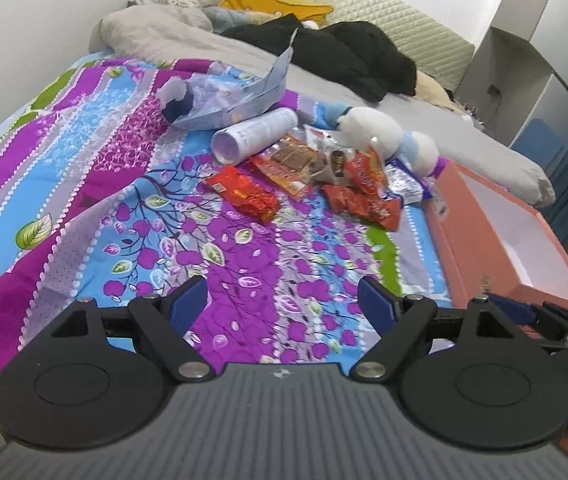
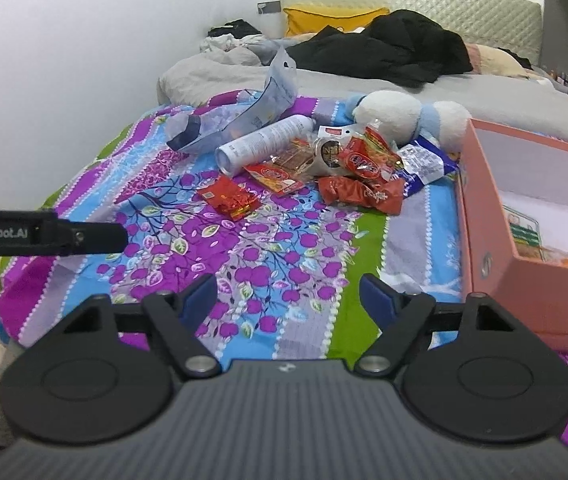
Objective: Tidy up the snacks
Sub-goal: 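Withdraw both tools from the box back toward the snack heap, then grasp the red wrapper with white lettering with the right tool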
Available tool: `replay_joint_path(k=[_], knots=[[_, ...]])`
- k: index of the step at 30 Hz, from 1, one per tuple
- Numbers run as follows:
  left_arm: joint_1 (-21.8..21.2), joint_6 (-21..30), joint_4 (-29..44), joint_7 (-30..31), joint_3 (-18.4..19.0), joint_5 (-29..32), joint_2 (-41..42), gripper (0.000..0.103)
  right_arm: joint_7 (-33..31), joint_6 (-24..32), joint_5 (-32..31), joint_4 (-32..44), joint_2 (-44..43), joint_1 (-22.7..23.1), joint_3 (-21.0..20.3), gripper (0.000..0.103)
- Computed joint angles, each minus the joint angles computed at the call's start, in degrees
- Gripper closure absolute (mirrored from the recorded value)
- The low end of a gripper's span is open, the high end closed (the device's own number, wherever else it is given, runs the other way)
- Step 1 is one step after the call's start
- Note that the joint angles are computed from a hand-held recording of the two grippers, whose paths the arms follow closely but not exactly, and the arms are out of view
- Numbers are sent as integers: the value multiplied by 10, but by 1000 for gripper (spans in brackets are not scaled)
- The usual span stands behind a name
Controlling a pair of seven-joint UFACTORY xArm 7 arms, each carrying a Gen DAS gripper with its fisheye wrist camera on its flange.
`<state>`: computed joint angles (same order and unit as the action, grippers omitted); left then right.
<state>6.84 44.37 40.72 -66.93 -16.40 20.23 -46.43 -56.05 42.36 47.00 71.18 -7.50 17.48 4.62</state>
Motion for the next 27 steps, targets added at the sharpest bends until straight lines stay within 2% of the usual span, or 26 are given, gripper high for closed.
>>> replay_joint_path(k=[7,16,21,25,27], knots=[[19,-68,-35,13,30,11,41,18,0,-49,0,39,62,6,23,23],[61,-179,-36,55,62,37,137,18,36,-102,-51,110,156,-2,59,24],[84,-228,1,80,73,55,217,18,110,-126,-121,181,233,-1,73,24],[106,-262,35,55,70,87,275,18,163,-159,-183,237,293,4,79,24],[106,-258,54,41,72,101,299,18,191,-174,-209,267,323,6,81,24]])
